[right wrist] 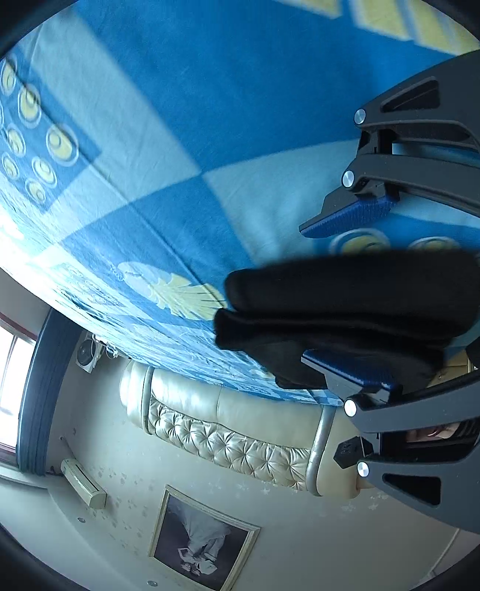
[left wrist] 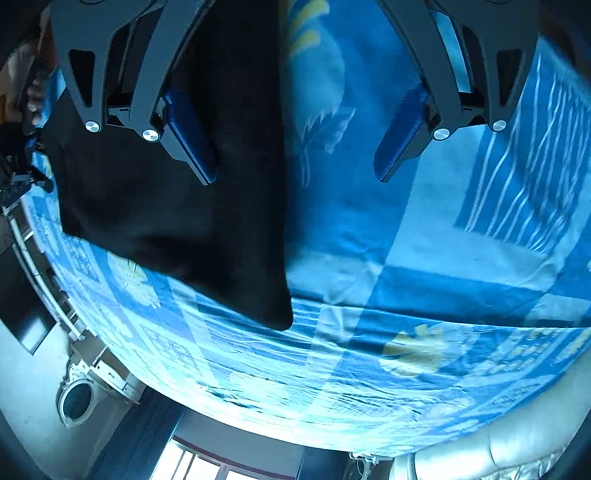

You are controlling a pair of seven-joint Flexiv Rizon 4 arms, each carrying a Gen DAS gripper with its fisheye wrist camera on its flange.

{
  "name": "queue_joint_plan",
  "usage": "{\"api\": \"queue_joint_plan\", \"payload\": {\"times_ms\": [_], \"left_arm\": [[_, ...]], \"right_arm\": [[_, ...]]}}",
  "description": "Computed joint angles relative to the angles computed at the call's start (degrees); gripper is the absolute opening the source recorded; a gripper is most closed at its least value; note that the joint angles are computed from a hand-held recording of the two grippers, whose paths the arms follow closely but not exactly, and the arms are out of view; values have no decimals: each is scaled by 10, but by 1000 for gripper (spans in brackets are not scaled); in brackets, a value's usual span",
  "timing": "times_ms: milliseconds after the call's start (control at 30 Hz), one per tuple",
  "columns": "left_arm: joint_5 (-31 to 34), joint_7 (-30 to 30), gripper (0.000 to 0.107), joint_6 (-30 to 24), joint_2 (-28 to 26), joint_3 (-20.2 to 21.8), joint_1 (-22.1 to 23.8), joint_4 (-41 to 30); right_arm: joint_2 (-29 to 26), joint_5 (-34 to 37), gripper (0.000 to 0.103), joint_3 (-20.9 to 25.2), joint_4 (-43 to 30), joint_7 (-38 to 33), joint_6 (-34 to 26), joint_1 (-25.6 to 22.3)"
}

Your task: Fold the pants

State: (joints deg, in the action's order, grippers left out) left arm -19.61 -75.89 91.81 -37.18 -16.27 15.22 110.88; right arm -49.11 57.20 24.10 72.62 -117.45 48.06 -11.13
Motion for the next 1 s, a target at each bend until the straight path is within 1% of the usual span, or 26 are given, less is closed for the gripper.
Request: {"api": "queue_joint_plan", "payload": {"times_ms": [67,133,200,267,333,367,400,433,467,600,700,767,867,967,1000], "left_arm": [[5,-12,87,27,19,10,-9,32],[10,-30,87,34,42,29,-26,59],[18,-41,87,43,61,26,-25,88],[26,-52,87,44,77,36,-37,108],[34,-66,87,53,92,50,-54,131],[36,-75,87,58,97,63,-68,138],[41,-90,87,63,103,84,-91,144],[41,-95,87,65,109,89,-98,152],[43,-100,87,61,119,81,-92,161],[53,-118,87,64,141,74,-93,186],[61,-130,87,69,154,87,-110,200],[65,-138,87,70,161,93,-119,208],[69,-151,87,71,170,120,-150,217],[73,-163,87,80,174,141,-174,222],[74,-167,87,85,174,160,-193,221]], "right_arm": [[18,5,64,0,30,-2,12,-5],[35,12,66,-1,57,-6,23,-10],[51,19,68,-2,81,-9,34,-10],[71,17,69,-9,108,-6,47,-4],[86,7,73,-16,128,0,54,6],[95,0,74,-20,139,5,58,12],[105,-7,76,-23,150,8,63,19],[113,-12,78,-25,160,10,69,23],[122,-16,79,-27,173,11,77,28],[148,-22,80,-31,214,18,114,44],[169,-32,80,-37,249,34,154,63],[182,-62,80,-49,272,63,189,89],[199,-125,81,-66,313,117,248,134],[213,-231,81,-128,367,221,310,221],[217,-268,81,-155,386,257,328,253]]}}
